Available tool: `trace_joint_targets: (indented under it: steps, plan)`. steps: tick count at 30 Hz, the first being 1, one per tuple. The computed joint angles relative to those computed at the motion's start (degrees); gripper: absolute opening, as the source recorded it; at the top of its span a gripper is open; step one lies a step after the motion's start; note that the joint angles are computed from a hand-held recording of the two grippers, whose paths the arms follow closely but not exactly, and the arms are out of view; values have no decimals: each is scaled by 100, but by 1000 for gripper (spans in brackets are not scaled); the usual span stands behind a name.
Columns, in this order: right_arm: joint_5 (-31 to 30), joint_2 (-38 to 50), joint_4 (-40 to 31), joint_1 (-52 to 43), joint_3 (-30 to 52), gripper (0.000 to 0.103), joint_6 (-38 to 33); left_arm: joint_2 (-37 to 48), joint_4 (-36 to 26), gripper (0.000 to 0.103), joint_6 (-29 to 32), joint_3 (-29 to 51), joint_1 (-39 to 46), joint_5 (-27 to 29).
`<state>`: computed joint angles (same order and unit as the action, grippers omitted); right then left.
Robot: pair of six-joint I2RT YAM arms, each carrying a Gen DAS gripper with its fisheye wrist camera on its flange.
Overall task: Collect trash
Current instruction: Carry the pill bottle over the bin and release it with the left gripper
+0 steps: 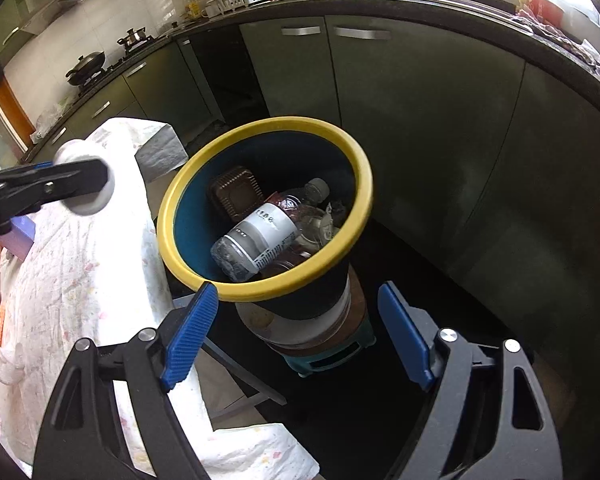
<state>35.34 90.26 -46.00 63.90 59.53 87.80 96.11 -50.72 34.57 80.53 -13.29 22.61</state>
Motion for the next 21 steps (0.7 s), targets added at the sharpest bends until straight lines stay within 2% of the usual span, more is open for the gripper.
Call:
trace_joint_targets:
  steps: [5, 7, 10, 15, 21]
  plan:
    - [-13, -264, -14, 27, -357, 78, 275, 529, 510, 84, -558, 181, -672, -473]
    - [-22, -337, 23, 23, -471, 78, 346, 535, 523, 85, -656, 225, -722, -565]
    - [-57, -355, 120, -13, -540, 78, 302, 324, 304, 91, -642, 256, -518, -228]
    - [-140, -219, 290, -74, -463, 78, 93, -227, -237, 92, -209, 228, 238, 372]
    - [-184, 135, 136, -13, -20, 78, -29, -1013, -1024, 97, 686, 103, 1753, 1382]
